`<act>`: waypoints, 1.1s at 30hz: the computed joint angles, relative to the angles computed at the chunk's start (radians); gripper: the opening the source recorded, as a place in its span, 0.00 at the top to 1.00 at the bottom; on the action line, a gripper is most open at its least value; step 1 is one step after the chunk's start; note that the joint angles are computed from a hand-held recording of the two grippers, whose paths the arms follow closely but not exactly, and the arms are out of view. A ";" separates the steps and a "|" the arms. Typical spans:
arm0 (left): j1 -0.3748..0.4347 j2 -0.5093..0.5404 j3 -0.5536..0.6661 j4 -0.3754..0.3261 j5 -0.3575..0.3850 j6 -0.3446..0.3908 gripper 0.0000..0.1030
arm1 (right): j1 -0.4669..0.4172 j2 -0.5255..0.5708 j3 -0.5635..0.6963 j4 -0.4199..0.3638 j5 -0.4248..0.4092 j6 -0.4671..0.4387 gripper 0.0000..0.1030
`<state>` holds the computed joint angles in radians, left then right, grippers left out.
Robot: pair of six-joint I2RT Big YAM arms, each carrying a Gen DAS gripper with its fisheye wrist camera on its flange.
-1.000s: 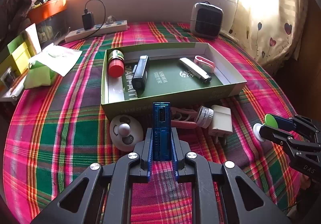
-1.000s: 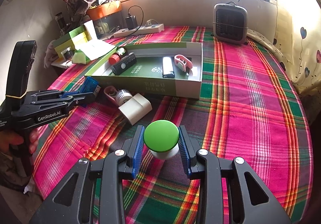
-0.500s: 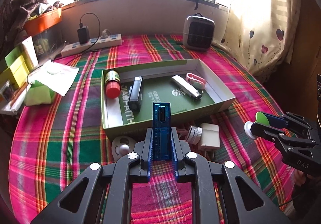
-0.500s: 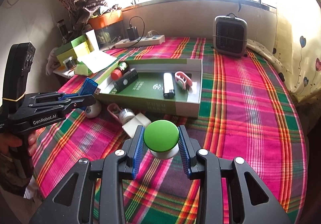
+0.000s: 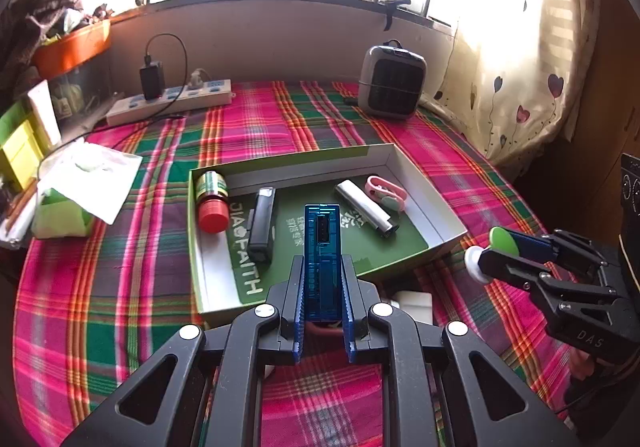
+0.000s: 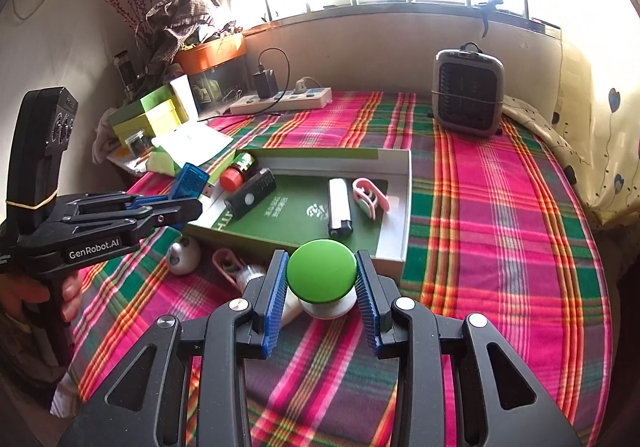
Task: Organize rigid objects
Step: 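Carry the blue stick with the left gripper while the right gripper carries the knob over the box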
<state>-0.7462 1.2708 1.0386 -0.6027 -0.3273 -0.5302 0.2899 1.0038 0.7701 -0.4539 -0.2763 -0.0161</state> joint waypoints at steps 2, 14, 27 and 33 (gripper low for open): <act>0.014 0.013 0.010 0.003 0.017 0.001 0.86 | -0.001 0.020 0.014 0.006 -0.011 0.005 0.67; 0.094 0.112 0.096 0.020 0.113 0.059 0.86 | 0.008 0.156 0.100 0.038 -0.037 0.026 0.67; 0.151 0.217 0.174 0.015 0.190 0.089 0.85 | 0.028 0.277 0.167 0.016 -0.068 0.000 0.67; 0.155 0.262 0.209 -0.002 0.193 0.109 0.85 | 0.047 0.312 0.186 0.008 -0.060 -0.022 0.67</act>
